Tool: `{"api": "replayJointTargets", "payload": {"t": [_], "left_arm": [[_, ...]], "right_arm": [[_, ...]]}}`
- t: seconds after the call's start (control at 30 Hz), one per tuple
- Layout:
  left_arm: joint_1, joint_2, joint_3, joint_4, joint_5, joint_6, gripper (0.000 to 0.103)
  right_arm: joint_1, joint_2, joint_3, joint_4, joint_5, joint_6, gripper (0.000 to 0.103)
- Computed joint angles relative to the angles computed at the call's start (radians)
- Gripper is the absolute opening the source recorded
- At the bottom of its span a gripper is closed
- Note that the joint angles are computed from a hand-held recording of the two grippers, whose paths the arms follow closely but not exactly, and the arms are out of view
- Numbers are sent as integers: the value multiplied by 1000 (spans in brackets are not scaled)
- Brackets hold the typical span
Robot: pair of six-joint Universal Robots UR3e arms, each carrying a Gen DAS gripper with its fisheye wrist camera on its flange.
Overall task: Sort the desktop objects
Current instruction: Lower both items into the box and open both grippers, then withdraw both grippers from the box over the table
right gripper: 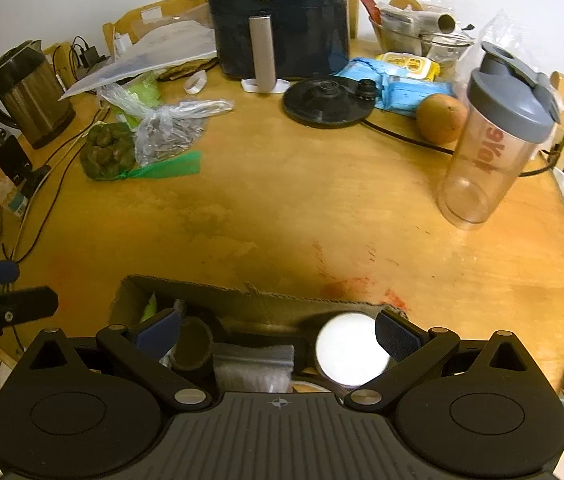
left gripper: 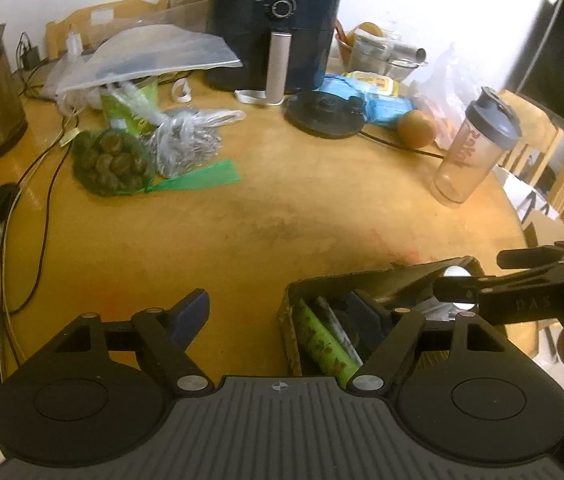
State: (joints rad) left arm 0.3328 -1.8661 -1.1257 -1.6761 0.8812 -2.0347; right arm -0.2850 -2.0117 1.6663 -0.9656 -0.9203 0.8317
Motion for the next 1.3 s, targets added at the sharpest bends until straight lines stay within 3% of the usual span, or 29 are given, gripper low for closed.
{"api": "replayJointTargets", "payload": {"t": [0.33,0.6,0.7,0.8,0.97,1.07,1.2,1.3], "left_arm": [[-50,6,-3,75,-8,-30,78],[-81,73,-85,195,0,-95,82],[-88,116,-148,270,-10,-113,86],[-93,142,-182,305,-21,-134,103],[-105,145,-151,231,-22,-127,103],[-123,140,-125,172,22,-114,103],[-153,94,-56,85,121,-154,103],[-159,36,24,-4,164,-177,103]], "right_arm": [[-5,1,17,-118,44,81,103],[10,61,-50,-120,83,126,103],[-6,113,-116,-41,110,68,103],[-43,154,-185,88,156,-35,103],[-87,231,-308,304,219,-219,103],[-50,225,-286,183,204,-108,103],[49,223,-227,-89,82,148,103],[107,226,-180,-240,-9,271,103]]}}
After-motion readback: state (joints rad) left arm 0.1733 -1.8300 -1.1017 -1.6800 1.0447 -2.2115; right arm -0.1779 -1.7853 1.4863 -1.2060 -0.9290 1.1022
